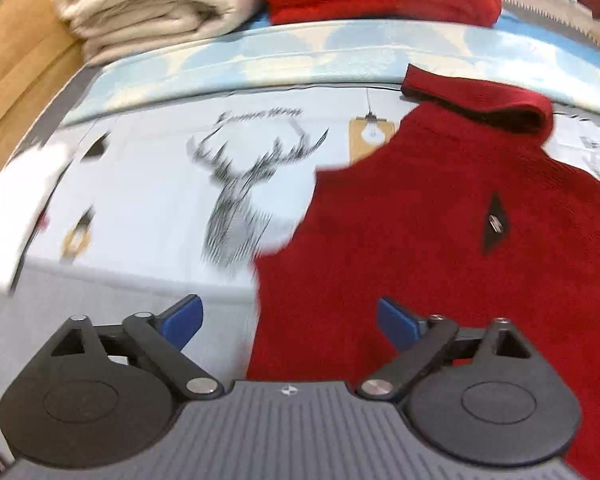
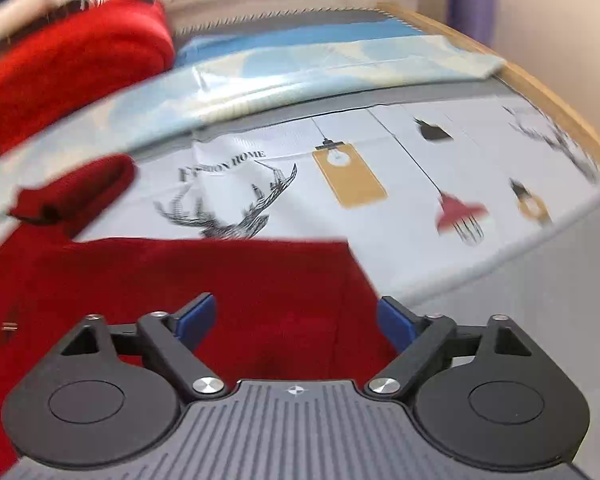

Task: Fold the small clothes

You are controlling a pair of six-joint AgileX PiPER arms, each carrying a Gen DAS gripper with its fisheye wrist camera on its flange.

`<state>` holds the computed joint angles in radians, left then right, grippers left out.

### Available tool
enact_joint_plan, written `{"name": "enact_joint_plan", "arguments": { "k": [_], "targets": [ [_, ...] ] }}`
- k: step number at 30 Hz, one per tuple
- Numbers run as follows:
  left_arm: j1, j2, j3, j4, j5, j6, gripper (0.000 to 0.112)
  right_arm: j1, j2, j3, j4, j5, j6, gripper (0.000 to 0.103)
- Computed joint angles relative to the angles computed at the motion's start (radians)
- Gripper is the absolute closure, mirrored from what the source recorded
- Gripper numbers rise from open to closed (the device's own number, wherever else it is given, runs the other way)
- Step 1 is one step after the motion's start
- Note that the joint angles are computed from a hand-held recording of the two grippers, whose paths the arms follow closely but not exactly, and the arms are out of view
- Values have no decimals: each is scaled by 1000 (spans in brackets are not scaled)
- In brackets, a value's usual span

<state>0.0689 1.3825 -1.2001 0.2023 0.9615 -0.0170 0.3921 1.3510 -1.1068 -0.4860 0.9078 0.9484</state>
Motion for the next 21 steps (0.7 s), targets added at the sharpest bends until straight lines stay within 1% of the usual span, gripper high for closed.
{"name": "enact_joint_plan", "arguments": {
  "k": [1,3,5,7,8,9,10,11,13,14,15,16,17,18,19,20,21],
  "targets": [
    [-29,96,-66,22,-9,-16,16,-13,54,-19,-14,-18,-18,14],
    [-50,235,-183,15,-11,4,16,-64,160,-65,-18,-42,-79,13],
    [-70,369,-310,11,-23,12,16,-90,215,-66,-26,-73,-76,12],
    [-95,488,-439,11,-33,8,16,-136,251,-55,24,-120,-129,8],
    [-104,547,-508,12,-28,12,16,-170,264,-45,92,-146,-197,6],
    [-118,612,-596,4,-9,27,16,-188,250,-17,139,-180,-228,1],
    [-128,655,-654,-8,1,51,16,-211,237,19,168,-239,-236,1],
    [-144,704,-723,-7,10,61,16,-231,230,40,209,-275,-268,1],
    [-185,802,-857,15,4,73,16,-245,224,60,234,-316,-314,1],
    [-204,850,-924,33,20,70,15,-252,230,62,243,-336,-343,1],
    [-223,918,-1024,55,65,69,12,-254,233,66,238,-353,-351,1],
    [-246,987,-1112,94,106,58,12,-255,242,68,223,-375,-349,1],
    [-263,1032,-1160,125,131,48,12,-250,249,71,195,-394,-325,1],
    [-277,1054,-1168,155,129,25,12,-239,247,74,166,-402,-293,1],
    [-291,1042,-1136,173,87,-6,29,-233,247,81,146,-413,-270,4],
    [-294,1008,-1066,151,26,3,52,-227,241,93,124,-428,-242,10],
    [-306,991,-1035,121,6,8,107,-220,216,118,113,-453,-236,32]
  ]
}}
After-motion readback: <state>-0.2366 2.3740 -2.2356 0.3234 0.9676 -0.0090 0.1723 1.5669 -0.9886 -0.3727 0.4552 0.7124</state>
